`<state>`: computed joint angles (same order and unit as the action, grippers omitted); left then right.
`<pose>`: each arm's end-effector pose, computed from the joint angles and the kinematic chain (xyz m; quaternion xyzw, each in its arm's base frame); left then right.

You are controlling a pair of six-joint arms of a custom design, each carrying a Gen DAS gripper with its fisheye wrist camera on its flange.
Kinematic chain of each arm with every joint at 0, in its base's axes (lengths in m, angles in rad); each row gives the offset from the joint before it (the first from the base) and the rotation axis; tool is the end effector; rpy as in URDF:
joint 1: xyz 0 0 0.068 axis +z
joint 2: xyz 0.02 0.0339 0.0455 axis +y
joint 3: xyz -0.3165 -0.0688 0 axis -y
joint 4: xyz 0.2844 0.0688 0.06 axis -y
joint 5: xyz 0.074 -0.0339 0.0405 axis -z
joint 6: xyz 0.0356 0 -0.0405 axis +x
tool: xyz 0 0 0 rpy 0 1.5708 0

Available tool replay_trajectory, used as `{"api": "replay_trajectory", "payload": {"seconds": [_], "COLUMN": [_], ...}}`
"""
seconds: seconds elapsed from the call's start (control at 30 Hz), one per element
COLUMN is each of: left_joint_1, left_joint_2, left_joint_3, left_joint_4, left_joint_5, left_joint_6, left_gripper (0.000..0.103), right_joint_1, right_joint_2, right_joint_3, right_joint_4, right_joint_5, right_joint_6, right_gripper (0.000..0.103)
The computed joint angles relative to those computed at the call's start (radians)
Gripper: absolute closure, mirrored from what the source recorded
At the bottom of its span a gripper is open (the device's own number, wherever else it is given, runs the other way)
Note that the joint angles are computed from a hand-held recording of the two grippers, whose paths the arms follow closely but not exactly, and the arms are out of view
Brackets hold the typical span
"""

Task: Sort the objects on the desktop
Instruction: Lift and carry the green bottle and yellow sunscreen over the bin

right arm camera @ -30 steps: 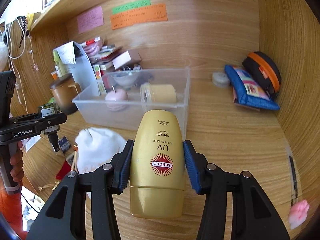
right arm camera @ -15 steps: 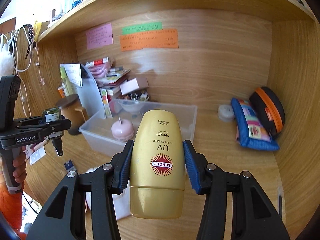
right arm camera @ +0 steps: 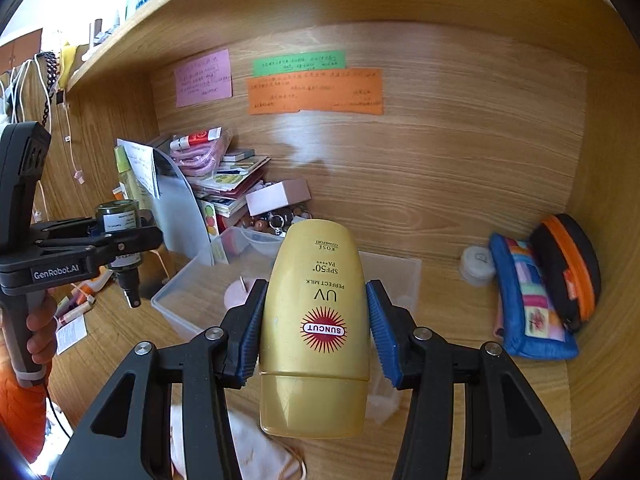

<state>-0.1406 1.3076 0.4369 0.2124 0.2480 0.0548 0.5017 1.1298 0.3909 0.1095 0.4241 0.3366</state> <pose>0.2489 -0.0441 0.1739 0.1411 0.8813 -0.1297 0.4320 0.2013 0.0937 0.1899 0.0233 0.8762 0.0091 0.4813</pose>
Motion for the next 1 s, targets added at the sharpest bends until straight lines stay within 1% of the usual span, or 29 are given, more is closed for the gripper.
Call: {"api": "replay_trajectory", "payload": {"seconds": [0.27,0.43,0.67,0.83,1.0], "left_joint_1": [-0.002,-0.026,-0.033,-0.030,-0.036], "left_joint_2": [0.174,0.266,0.385,0.435,0.436], "left_joint_3": [0.084,0.130,0.188,0.209,0.203], "left_joint_4": [0.031,0.048,0.041,0.035,0.042], "left_joint_5": [-0.006,-0.033,-0.041,-0.043,-0.048], "left_joint_6": [0.003,0.004,0.011,0.020,0.031], "left_gripper": [0.062,0.062,0.062,0.062,0.062], "right_joint_1": [-0.062,-0.082,-0.112,-0.108,-0.099], "right_joint_2": [0.204,0.315,0.449,0.528,0.579], "right_joint_3": [0.084,0.135,0.191,0.235,0.270], "right_joint_4": [0.091,0.118,0.132,0.127,0.106], "right_joint_5": [-0.095,-0.134,-0.199,-0.198,-0.188], "right_joint_6": [-0.055,-0.068,-0.082,-0.099,-0.122], "right_gripper": [0.058,0.058,0.058,0.058,0.058]}}
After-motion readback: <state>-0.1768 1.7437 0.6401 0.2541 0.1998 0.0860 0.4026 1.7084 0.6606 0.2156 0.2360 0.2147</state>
